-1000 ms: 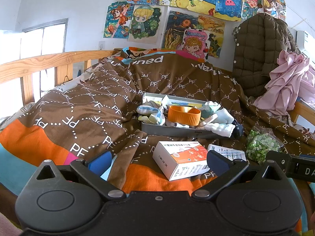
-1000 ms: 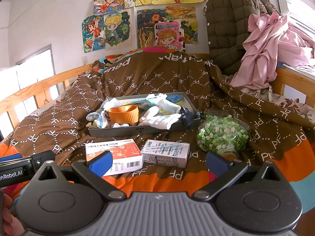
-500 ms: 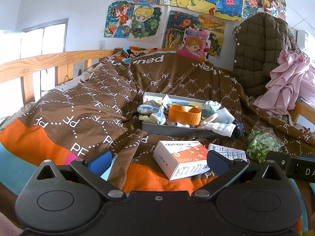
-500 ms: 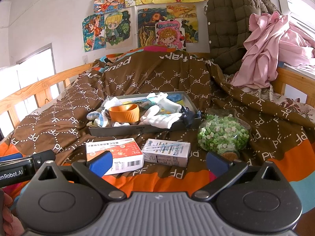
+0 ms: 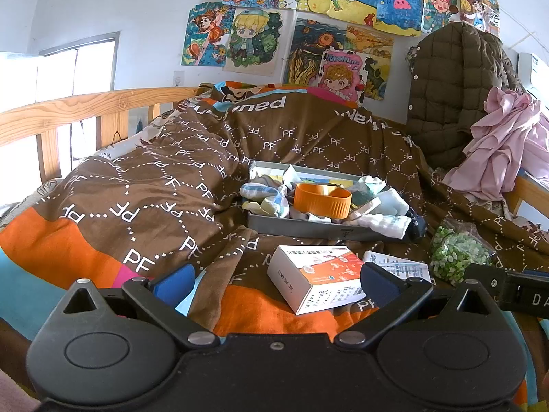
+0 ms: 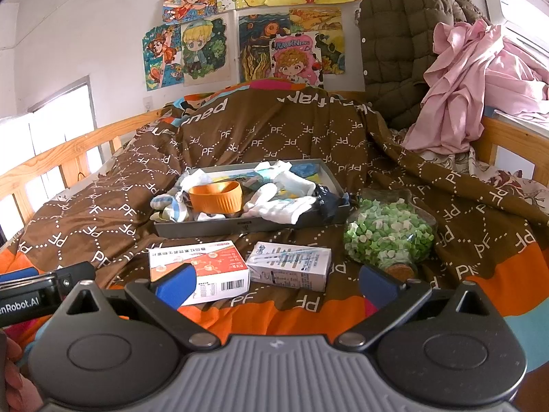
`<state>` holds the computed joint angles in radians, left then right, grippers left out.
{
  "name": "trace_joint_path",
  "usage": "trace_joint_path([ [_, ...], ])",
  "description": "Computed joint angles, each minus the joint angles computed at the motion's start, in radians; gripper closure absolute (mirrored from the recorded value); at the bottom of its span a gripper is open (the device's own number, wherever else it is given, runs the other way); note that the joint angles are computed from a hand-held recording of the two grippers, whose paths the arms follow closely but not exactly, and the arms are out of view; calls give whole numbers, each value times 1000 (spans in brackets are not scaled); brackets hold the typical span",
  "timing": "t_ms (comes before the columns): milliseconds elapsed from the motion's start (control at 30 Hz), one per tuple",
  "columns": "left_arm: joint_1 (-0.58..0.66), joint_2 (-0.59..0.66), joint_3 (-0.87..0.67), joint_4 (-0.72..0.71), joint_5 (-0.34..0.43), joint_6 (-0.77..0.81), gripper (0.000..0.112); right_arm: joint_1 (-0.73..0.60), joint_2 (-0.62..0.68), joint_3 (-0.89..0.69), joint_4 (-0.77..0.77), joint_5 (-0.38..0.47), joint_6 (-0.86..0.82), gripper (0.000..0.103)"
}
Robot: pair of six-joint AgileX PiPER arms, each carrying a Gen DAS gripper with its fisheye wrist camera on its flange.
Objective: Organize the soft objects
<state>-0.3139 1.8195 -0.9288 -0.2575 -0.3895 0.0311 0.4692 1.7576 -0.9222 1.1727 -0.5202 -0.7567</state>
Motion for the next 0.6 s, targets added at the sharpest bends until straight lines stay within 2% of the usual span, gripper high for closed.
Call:
trace_joint_path([
  [600,-1,-1,-1,-4,2,4,10,0,-2,-1,6,2,-7,0],
])
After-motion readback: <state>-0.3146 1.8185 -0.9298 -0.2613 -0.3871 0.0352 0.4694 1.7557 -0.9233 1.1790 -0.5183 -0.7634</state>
